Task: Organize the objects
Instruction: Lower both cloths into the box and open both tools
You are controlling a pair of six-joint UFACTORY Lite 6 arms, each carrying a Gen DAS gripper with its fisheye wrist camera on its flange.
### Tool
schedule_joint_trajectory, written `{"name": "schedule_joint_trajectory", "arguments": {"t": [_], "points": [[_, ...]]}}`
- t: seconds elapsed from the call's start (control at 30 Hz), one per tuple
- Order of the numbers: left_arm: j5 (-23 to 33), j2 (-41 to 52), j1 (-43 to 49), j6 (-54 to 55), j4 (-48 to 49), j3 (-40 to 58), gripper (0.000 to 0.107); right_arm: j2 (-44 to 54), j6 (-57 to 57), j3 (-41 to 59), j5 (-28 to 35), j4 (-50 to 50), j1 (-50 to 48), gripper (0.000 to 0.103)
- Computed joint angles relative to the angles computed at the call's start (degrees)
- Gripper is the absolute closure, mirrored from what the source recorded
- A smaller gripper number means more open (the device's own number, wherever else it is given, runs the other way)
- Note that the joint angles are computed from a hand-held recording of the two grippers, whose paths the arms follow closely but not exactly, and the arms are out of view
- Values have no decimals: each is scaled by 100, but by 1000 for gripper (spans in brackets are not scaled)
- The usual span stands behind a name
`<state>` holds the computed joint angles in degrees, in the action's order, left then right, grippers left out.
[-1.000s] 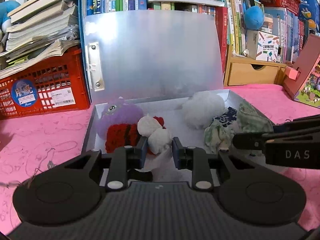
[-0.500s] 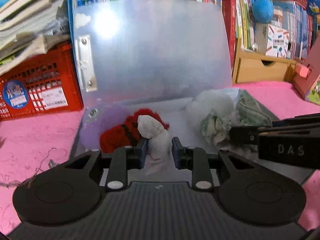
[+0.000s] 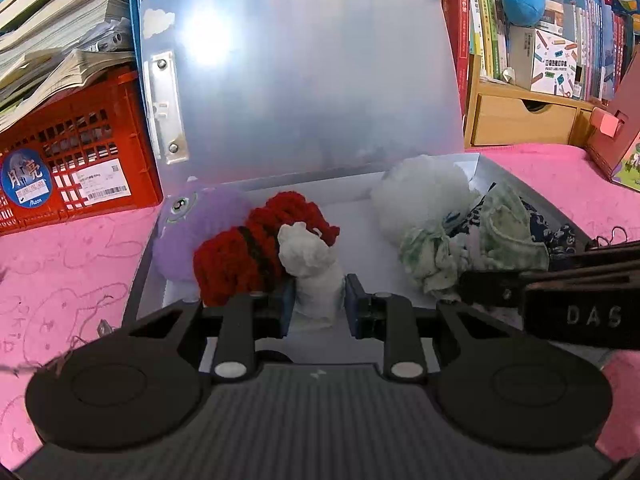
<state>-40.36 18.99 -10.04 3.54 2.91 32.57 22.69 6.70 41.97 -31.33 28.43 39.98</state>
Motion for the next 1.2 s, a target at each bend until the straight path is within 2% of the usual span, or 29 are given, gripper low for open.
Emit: {"name": "schedule_joint_trajectory", "arguments": {"t": [0.2,0.27,0.33,0.57,0.63,0.7,0.87,0.93,1.0,1.2], "points": [[-12,60,-106,133,-233,14,76,53,-248,29,-77,277,100,65],[7,50,-101,95,-221,10,75,22,-292,2,-118,412,146,59],[73,17,-77,-14,-186,13,75,-40,-281,-88,-237,432,204,48],[168,-56,-44,-139,-149,-42,74,-336,-108,-349,-392,320,253,41],[213,-97,-15,-238,-81,-65,66,-423,-243,-396,-430,483,314,35],[217,-131,12,-303,-39,-99,58,-517,-394,-457,-509,676,382,34],[198,-257,3,-227,-86,-223,53,-668,-574,-537,-503,863,422,32],[202,-295,3,-234,-67,-253,49,-697,-659,-561,-536,983,456,31],[187,-347,14,-244,17,-299,41,-733,-649,-602,-567,1011,471,29],[198,-536,-17,-149,-111,-453,33,-863,-765,-735,-683,1214,569,25]]}}
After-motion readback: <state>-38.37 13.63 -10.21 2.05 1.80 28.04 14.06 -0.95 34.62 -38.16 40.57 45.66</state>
